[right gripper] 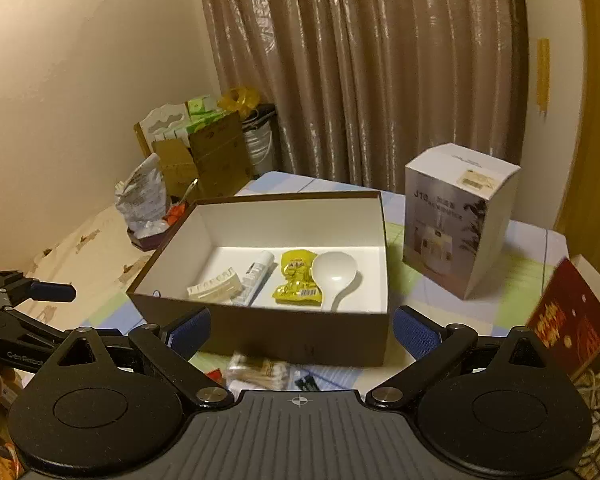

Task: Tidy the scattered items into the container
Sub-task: 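Withdraw both tools from the box toward the remaining items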

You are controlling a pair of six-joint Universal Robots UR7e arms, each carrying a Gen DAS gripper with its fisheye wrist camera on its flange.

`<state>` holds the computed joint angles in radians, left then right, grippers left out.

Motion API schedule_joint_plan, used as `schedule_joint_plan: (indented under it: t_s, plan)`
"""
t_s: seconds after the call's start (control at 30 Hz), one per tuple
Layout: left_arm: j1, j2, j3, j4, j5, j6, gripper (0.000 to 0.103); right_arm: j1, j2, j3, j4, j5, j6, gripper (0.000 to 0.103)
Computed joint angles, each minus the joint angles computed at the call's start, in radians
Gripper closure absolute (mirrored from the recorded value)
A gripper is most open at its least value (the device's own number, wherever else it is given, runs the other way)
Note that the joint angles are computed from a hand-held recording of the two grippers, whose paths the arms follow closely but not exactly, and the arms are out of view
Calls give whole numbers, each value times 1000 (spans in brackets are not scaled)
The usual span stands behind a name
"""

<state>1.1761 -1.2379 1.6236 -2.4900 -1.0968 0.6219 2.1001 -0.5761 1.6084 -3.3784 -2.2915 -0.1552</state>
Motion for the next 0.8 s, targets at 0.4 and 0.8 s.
schedule_joint_plan:
  t_s: [0.4, 0.8]
  plan:
    - [23, -87, 143, -15, 11, 12, 3, 3, 9, 149, -31, -13, 201, 1]
    - [45, -85, 172, 40, 34, 40, 3, -13, 10, 214, 18, -62, 336, 1]
